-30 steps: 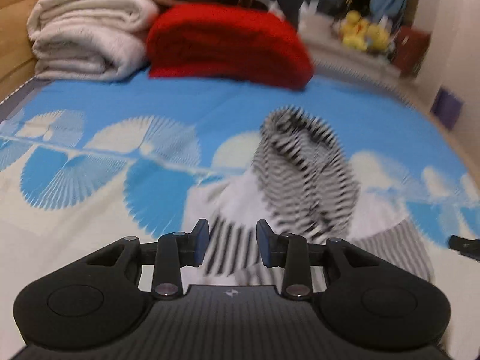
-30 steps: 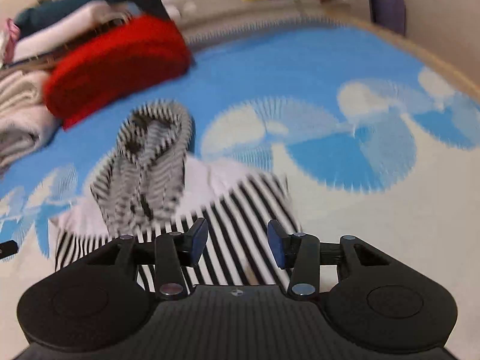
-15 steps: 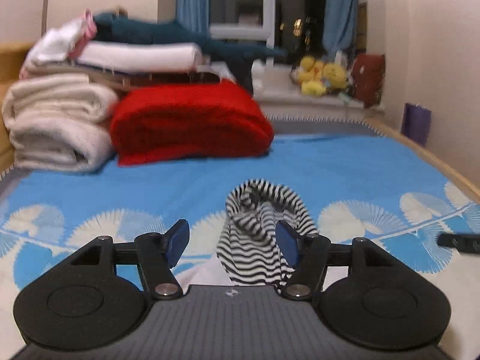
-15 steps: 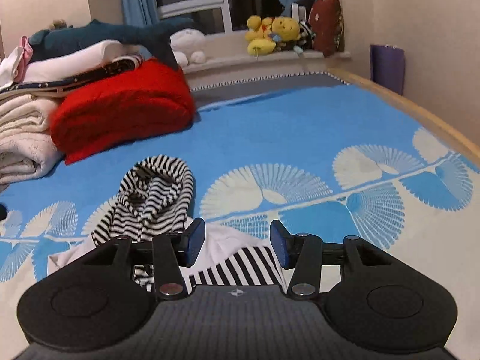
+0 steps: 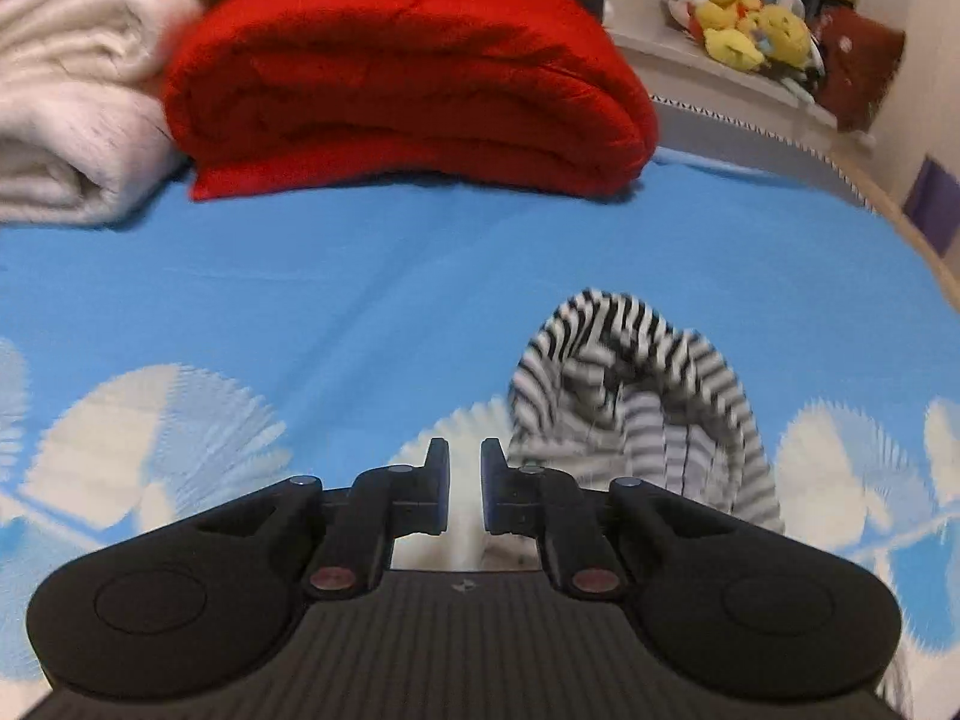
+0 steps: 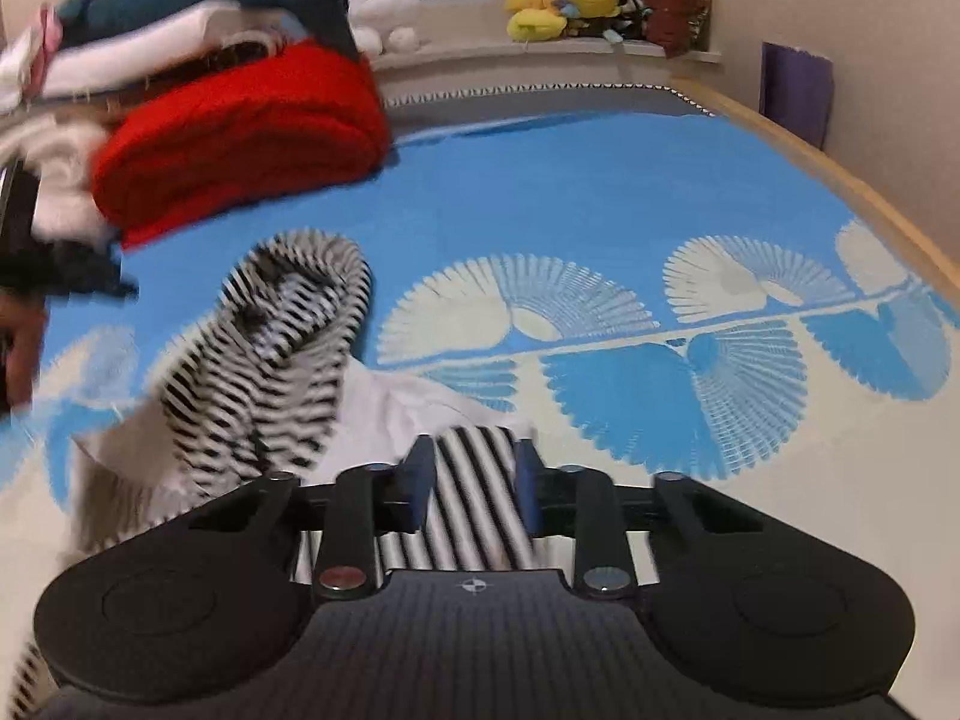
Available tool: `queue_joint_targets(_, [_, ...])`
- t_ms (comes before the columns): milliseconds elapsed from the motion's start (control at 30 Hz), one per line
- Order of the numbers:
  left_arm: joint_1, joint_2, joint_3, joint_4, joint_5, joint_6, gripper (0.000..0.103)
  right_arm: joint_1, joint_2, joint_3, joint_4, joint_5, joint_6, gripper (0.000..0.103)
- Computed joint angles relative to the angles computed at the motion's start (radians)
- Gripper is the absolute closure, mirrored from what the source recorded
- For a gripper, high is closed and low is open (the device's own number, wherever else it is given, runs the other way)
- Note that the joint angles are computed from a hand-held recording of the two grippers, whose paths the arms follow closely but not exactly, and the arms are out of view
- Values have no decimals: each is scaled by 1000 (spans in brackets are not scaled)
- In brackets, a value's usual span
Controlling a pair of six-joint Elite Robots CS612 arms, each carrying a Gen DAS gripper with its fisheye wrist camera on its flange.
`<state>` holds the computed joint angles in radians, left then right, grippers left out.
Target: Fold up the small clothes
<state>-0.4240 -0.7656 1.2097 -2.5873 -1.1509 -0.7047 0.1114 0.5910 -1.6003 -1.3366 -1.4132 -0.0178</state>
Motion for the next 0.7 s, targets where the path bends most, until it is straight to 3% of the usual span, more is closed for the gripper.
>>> queue_joint_targets(100, [34,65,-88,-22,-84,13,89,3,-6,22,39,-62,-16,76])
queue_joint_targets(200, [54,134,-193,20,-130,14,75,0,-14,45,79,-80,-15,76])
queue_joint_targets(333, [65,228,-348,99,-126,51,45,-2,-14,54,68,-72,-27,76])
queue_joint_targets(467, [69,306,-484,239,-114,78,42,-1,-12,65,68,-103,-35,76])
queue_joint_targets(500, [71,318,-501,257,-114,81,43,-1,-14,71,73,-107,-33,76])
queue_joint_targets(533, [74,328,-516,272,-130,82,53,-1,-14,73,77,-107,-34,76])
queue_joint_targets(567, [77,332,-523,283,-157,86,87,-1,-14,73,78,-106,-35,76])
queue_joint_targets(600, [80,334,-529,299,-180,93,100,0,-13,73,78,-108,-39,76])
queue_joint_targets(700, [69,275,-430,190,-173,162,101,0,-17,79,84,-101,-30,76])
